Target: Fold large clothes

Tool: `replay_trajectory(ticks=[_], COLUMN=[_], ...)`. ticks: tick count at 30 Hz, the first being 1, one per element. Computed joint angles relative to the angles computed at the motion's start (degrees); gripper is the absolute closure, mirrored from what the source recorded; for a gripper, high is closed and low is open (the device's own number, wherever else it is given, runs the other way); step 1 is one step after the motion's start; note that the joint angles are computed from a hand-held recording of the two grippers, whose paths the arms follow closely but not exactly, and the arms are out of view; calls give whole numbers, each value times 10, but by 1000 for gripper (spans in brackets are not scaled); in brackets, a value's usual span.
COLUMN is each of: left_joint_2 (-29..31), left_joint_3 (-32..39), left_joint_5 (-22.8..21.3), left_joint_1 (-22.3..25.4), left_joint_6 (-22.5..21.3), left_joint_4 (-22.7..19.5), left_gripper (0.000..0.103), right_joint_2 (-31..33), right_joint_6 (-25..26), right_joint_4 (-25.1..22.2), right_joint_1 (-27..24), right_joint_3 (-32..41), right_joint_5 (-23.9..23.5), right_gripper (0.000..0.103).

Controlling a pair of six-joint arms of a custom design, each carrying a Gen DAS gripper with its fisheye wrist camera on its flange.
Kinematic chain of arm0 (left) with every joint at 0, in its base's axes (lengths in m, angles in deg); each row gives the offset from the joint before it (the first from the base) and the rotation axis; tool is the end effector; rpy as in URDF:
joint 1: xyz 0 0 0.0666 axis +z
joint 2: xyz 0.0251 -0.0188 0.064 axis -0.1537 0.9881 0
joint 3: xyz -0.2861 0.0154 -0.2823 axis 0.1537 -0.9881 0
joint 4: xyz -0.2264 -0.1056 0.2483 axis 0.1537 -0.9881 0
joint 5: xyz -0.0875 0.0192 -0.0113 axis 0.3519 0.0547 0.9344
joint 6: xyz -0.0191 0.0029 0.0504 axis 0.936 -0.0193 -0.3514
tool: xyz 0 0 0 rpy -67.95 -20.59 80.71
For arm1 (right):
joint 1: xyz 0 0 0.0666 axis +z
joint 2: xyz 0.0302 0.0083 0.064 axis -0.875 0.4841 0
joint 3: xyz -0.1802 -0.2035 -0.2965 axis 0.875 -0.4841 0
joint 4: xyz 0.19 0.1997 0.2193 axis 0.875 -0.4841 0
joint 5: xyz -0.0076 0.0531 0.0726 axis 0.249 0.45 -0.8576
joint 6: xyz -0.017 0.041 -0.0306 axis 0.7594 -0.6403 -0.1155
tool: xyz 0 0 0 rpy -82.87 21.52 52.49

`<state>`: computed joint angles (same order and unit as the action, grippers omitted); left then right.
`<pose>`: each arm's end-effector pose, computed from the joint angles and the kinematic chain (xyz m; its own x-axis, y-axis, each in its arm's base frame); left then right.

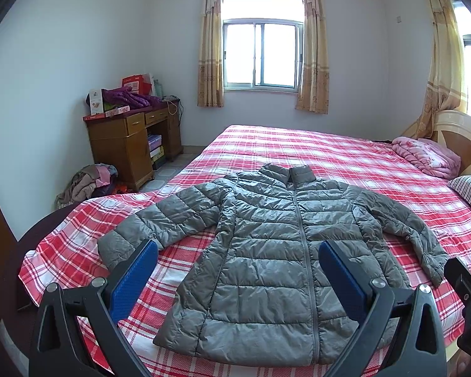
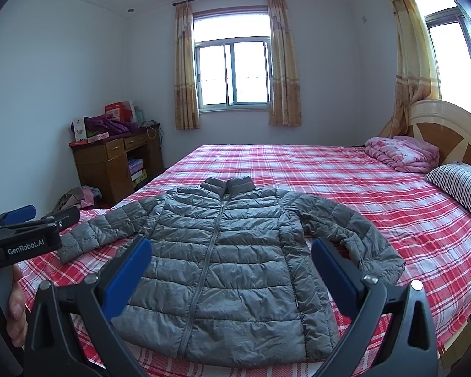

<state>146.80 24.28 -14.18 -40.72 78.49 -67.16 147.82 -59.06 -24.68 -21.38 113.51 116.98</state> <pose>0.4591 -0.2692 0.5347 -0.4653 0.0263 -0.8847 0.0808 0.9966 -0.0129 0.4166 0.3151 0.5058 -0.3567 0.0615 -0.9322 0.0805 0.9961 0.0350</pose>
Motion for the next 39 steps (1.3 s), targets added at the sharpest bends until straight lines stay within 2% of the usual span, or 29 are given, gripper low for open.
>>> replay_trajectory(ticks=[12, 16, 19, 24, 28, 31, 34, 36, 39], left_joint_2=[10, 21, 33, 80, 135, 182, 242, 280, 352], left_joint_3=[6, 10, 11, 30, 78, 123, 196, 246, 360], left_joint_5=[-1, 24, 26, 35, 47, 37, 31, 23, 15], left_joint_1=[2, 12, 15, 32, 47, 52, 57, 61, 69], left_joint_6=[5, 19, 16, 14, 13, -2, -15, -20, -16], left_joint_4=[-8, -14, -11, -22, -54, -67, -95, -120, -196], left_gripper=[1, 1, 1, 1, 1, 1, 1, 1, 1], right_joint_2=[4, 4, 2, -10, -15, -17, -11, -3, 15], right_joint_6=[-10, -17, -38, -89, -158, -206, -238, -254, -262], right_joint_4=[-2, 2, -8, -25, -46, -58, -69, -77, -83], right_joint_1=[0, -9, -33, -92, -157, -209, -261, -294, -333], right_joint_3=[-3, -10, -20, -56, -89, -113, -129, -133, -127], right_joint_5=[-6, -25, -53, -54, -89, -120, -135, -149, -177], right_gripper=[0, 0, 0, 0, 0, 0, 2, 7, 15])
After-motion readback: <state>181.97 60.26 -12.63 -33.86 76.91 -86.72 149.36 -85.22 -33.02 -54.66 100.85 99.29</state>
